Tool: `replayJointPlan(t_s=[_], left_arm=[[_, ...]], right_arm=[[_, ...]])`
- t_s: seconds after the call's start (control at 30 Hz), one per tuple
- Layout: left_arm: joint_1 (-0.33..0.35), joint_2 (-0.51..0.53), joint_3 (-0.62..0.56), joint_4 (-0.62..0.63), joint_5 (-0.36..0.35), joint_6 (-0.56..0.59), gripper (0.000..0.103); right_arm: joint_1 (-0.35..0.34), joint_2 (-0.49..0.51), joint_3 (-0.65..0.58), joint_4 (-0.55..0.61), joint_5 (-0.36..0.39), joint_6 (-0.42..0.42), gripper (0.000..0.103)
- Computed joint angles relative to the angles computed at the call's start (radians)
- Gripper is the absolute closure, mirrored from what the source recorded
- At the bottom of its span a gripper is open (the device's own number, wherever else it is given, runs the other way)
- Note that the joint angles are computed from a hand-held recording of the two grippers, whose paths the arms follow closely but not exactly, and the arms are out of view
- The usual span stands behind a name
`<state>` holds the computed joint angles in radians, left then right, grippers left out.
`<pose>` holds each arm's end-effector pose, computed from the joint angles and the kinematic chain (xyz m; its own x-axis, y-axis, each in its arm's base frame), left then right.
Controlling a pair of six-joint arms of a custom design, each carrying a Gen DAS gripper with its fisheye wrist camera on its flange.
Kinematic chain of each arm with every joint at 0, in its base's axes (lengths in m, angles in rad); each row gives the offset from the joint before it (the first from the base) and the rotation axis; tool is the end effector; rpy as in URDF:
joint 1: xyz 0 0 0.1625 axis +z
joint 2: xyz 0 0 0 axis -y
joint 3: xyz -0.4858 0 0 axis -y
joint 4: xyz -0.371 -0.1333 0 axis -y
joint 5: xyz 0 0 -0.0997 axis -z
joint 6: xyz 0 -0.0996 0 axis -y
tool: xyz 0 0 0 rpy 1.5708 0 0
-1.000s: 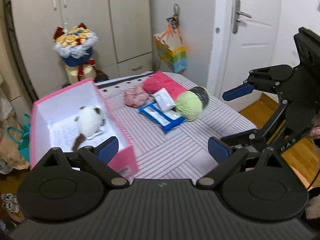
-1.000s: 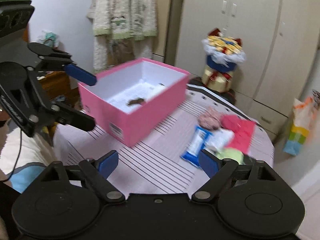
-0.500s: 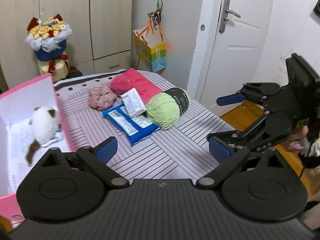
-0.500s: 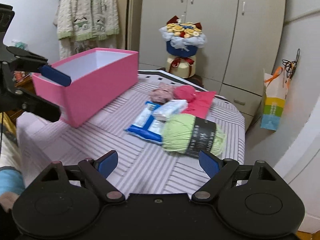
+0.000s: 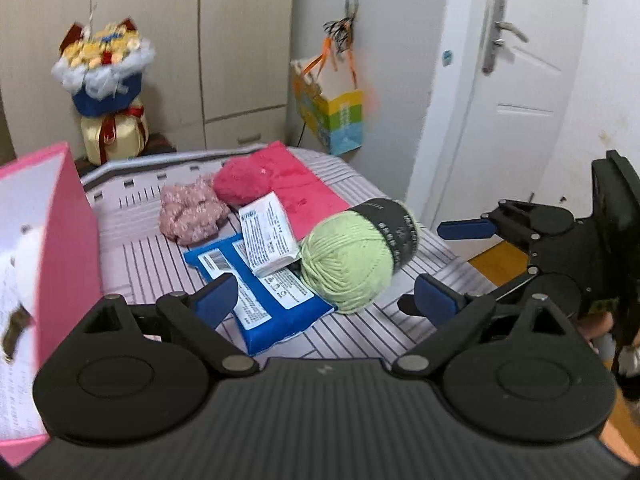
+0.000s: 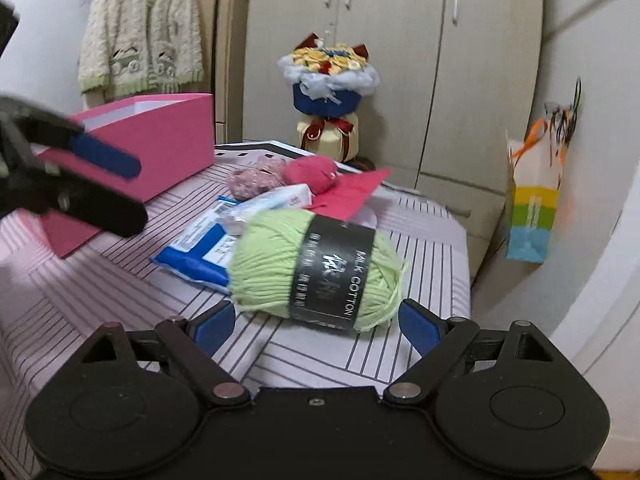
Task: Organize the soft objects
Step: 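Move the left tool back to the green yarn ball, then close the left tool on the green yarn ball and lift it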
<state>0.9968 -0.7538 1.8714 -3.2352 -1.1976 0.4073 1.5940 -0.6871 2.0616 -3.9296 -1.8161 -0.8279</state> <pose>-0.2105 -0.6379 0.1341 -0.6288 0.6022 -0.4919 0.7764 0.5214 -0.3541 0.1226 -0.5809 0.1363 -0.6497 -0.2860 0.7043 -0.7264 0.5066 -0.4644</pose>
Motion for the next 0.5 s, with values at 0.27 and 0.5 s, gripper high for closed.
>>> replayJointPlan(t_s=[0.27,0.5], left_arm=[[0.021,0.083,-0.072,-0.034,-0.037,-0.107,0.009],[0.037,0.131,-0.119,0.002,-0.045,-0.228,0.025]], right_arm=[[-0.054,-0.018,-0.068,0.138,0.103,0.066,0.002],[-0.06,-0.009,-0.099,0.214,0.131,0.036,0.0]])
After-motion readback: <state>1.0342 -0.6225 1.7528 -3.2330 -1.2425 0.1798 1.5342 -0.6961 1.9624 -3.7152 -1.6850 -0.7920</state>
